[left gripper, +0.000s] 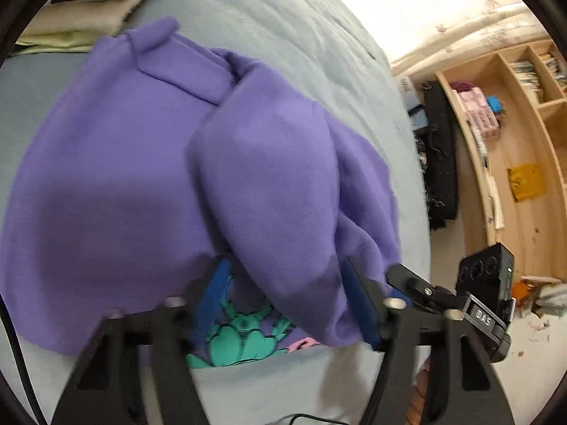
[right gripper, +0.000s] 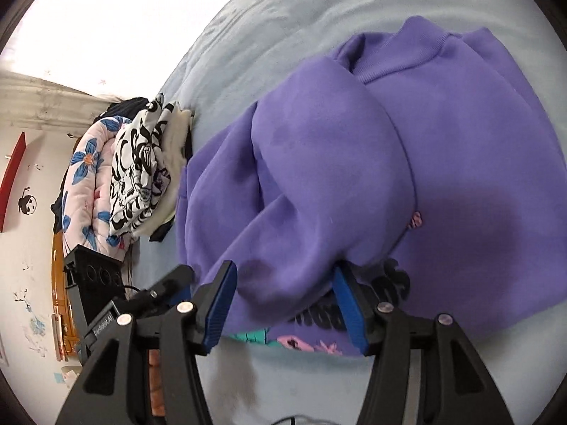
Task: Fold large clothes
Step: 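Press and smooth the folded hood flat with both grippers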
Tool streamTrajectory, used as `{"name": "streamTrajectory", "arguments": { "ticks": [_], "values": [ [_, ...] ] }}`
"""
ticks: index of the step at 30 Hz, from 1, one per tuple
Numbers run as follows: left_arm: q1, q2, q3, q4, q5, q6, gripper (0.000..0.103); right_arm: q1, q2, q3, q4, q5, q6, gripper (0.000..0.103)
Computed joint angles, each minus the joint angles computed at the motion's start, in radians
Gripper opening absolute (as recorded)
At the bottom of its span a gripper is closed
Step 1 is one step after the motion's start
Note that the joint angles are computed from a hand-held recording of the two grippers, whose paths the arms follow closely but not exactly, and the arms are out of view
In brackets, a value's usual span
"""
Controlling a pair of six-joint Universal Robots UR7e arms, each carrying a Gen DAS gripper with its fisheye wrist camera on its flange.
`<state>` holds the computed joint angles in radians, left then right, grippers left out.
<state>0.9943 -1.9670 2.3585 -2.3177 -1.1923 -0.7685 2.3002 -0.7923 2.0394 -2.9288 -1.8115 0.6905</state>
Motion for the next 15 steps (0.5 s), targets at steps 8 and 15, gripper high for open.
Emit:
{"name": "streamTrajectory", "arguments": {
  "ticks": [8,15],
  "values": [
    [-0.290,-0.135,0.114,0.198,0.297,-0.099,0.006,0.055,-0.029,0.125,-0.108,-0.080,-0.095,0.006],
    [-0.274,-0.093,0.225,0.148,0.344,-0.197,0.009,0.057,0.047,0.156,-0.136,-0.161,-0.078,0.006]
  ]
}}
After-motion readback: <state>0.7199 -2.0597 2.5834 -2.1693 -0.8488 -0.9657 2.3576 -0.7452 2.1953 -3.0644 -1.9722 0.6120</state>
